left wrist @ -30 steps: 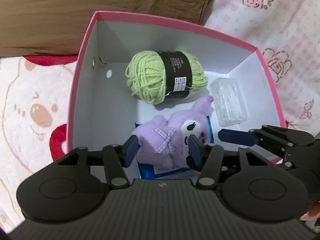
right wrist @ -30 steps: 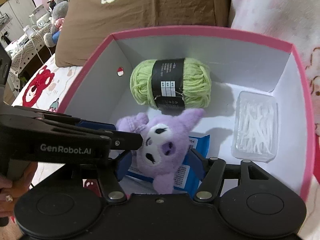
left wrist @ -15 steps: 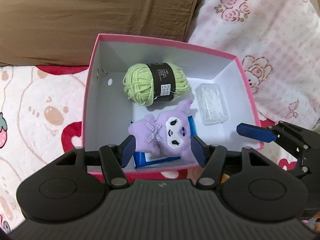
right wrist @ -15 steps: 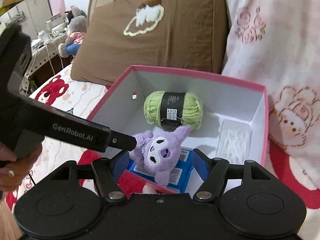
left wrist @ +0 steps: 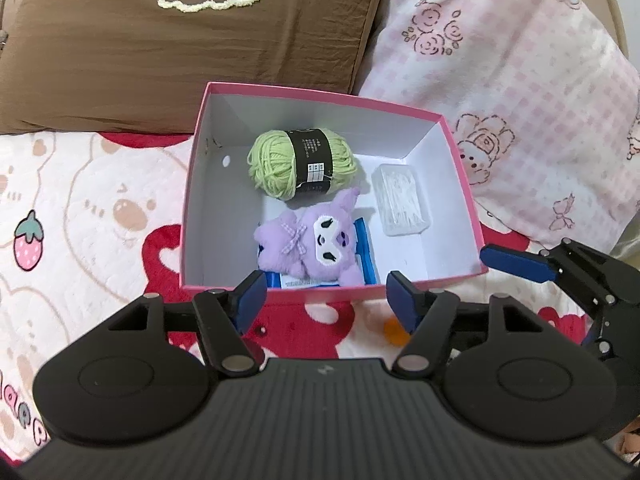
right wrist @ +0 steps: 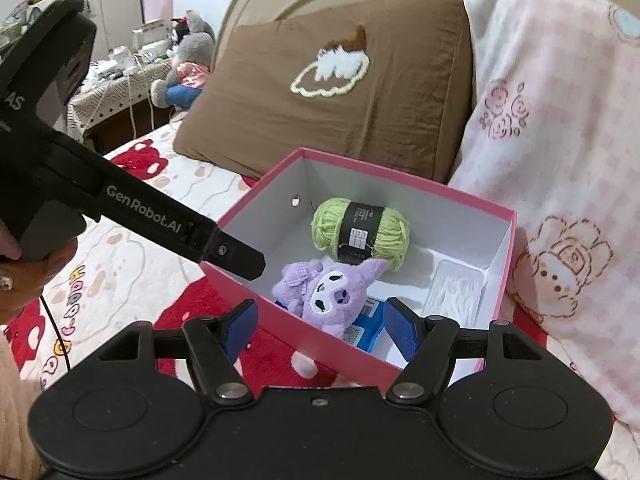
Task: Organize objects
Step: 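Open the left tool to release the plush toy and withdraw, then move the left tool down to the white toothpaste box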
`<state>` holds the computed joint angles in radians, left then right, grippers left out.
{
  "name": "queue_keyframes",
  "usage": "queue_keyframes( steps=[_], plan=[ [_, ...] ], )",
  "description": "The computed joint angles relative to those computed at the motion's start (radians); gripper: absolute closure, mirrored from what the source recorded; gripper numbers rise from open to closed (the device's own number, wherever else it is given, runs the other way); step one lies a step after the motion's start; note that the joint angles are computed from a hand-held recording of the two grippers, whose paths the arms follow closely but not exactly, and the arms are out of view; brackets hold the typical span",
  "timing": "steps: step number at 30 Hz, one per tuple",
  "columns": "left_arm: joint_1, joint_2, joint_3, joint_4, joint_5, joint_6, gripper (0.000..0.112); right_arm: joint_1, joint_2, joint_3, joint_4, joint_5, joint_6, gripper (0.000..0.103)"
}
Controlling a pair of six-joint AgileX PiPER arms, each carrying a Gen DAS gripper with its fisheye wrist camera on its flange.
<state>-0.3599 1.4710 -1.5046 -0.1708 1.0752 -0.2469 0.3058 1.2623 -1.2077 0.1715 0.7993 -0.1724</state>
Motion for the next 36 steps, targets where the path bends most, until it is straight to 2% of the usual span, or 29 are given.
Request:
queue_keyframes(
  steps=[3,5,7,11,17,21,29,36],
  plan=[
    [-0.004,-0.043,0.017,0.006,0.010,-0.013,0.044,-0.004,-0.037,0.007,0.017,0.011,-0.019,0.028],
    [-0.013,-0.078,0.042,0.022,0.002,-0.034,0.043,-0.005,-0.062,0.012,0.026,0.017,-0.037,0.016],
    [-0.022,-0.112,0.086,0.048,-0.026,-0.087,0.042,-0.003,-0.091,0.028,0.032,0.009,-0.059,0.015],
    [-0.061,-0.144,0.131,0.098,-0.024,-0.134,0.042,0.006,-0.130,0.055,0.012,0.017,-0.082,0.015],
    [-0.135,-0.178,0.162,0.164,-0.026,-0.208,0.041,-0.041,-0.204,0.093,0.075,0.055,-0.143,0.015],
    [-0.212,-0.190,0.147,0.217,-0.017,-0.267,0.031,-0.051,-0.264,0.103,0.035,0.087,-0.141,0.015],
    [-0.371,-0.211,0.148,0.331,0.011,-0.394,0.025,-0.225,-0.402,0.164,0.111,0.182,-0.235,0.015],
    [-0.489,-0.223,0.206,0.412,-0.051,-0.476,0.014,-0.396,-0.503,0.259,0.233,0.240,-0.396,0.015]
  ],
)
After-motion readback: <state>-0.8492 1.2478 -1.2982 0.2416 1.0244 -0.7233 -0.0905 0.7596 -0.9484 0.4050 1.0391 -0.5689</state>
